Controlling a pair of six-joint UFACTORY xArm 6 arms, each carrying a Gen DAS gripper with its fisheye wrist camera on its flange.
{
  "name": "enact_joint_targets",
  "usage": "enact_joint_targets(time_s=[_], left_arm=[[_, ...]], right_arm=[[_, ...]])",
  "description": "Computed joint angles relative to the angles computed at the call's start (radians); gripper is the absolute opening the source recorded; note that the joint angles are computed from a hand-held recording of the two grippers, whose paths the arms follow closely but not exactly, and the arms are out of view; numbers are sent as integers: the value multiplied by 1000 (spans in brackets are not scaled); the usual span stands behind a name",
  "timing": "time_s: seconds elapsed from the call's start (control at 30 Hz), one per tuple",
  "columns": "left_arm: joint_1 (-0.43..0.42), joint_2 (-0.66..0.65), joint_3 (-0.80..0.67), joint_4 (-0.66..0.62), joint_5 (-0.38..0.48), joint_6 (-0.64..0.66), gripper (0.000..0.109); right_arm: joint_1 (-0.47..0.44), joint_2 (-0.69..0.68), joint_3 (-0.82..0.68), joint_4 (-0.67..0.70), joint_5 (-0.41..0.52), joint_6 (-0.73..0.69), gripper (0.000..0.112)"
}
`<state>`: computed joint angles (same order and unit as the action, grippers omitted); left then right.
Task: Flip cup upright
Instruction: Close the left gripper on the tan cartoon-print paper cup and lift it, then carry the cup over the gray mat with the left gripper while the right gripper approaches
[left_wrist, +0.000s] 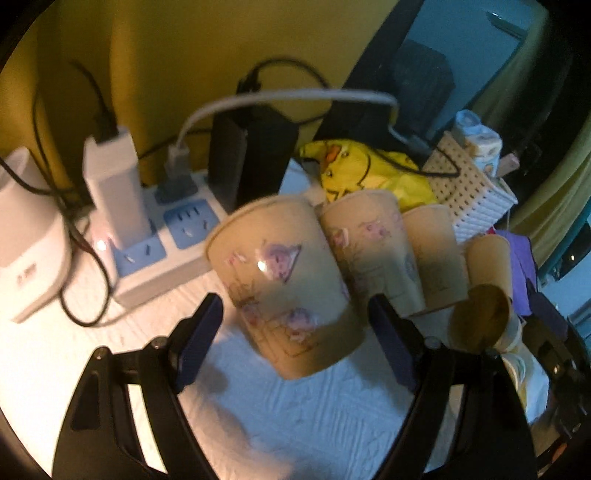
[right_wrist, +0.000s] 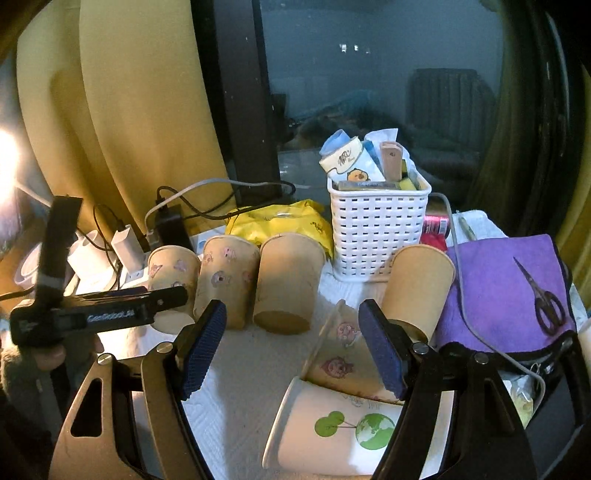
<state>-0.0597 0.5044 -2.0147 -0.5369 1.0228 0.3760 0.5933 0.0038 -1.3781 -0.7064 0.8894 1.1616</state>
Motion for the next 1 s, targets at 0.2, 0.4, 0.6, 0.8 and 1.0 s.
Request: enact_joint_targets(time_s=[0.2, 0.4, 0.6, 0.8, 1.0], left_arm=[[17, 52, -71, -42, 93, -17, 72], [20, -51, 65, -58, 28, 52, 67], [44, -159, 175, -102, 22, 128, 65], [85, -318, 340, -143, 16, 234, 65], [136, -472, 494, -181, 46, 349, 65]], right_arm=[[1, -1, 3, 30, -11, -10, 77], [27, -10, -6, 42, 3, 0, 77], [62, -21, -28, 34, 43, 19, 77], [123, -39, -48, 24, 92, 52, 77], [200, -66, -50, 11, 143, 110, 77]])
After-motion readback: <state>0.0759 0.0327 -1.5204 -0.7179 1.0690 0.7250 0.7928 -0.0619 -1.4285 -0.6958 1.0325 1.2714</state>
